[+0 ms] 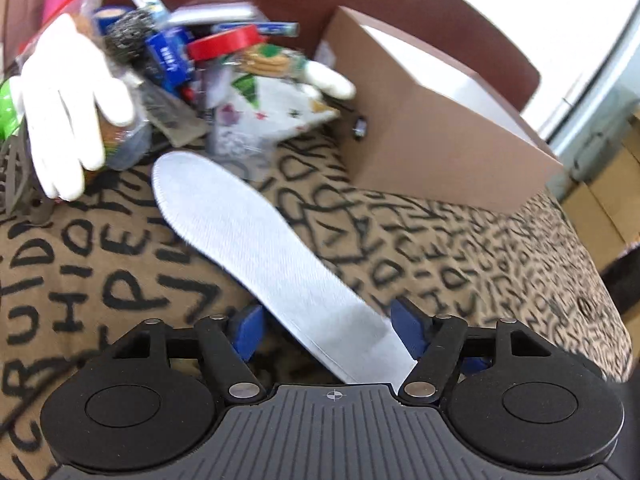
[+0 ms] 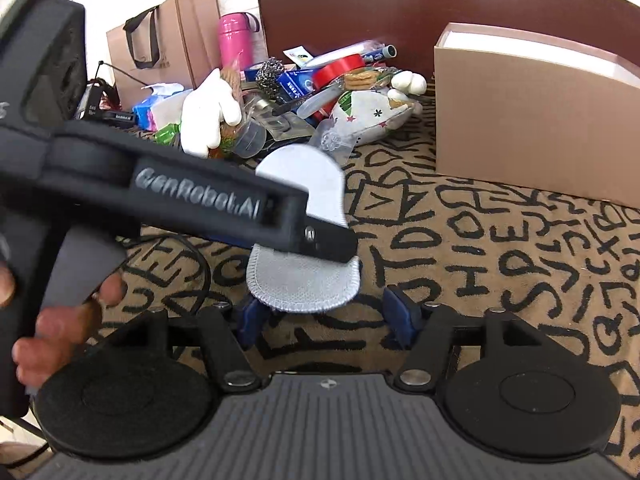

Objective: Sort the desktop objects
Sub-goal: 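Grasp the white insole edge with the left gripper and lift it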

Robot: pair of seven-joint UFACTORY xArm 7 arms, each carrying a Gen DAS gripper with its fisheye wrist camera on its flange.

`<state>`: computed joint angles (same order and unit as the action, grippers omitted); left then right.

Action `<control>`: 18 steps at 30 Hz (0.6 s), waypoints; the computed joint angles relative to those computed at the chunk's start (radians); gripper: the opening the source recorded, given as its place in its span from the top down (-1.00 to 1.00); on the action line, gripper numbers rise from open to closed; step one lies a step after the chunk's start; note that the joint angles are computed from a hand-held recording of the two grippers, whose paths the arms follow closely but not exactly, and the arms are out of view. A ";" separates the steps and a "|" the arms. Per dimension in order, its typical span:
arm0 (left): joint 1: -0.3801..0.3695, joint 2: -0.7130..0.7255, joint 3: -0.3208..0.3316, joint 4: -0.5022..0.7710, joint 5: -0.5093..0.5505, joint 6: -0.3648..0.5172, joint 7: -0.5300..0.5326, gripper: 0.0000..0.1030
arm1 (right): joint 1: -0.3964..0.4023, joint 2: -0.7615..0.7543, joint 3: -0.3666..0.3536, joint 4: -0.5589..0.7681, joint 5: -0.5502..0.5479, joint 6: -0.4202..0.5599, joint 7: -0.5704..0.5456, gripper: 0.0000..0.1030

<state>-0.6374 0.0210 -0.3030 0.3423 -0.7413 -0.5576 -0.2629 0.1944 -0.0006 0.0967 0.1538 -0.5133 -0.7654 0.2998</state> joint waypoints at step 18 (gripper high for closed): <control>0.048 0.003 0.022 -0.021 0.046 -0.022 -0.039 -0.56 | 0.004 0.026 0.014 0.092 -0.051 0.046 0.001 -0.61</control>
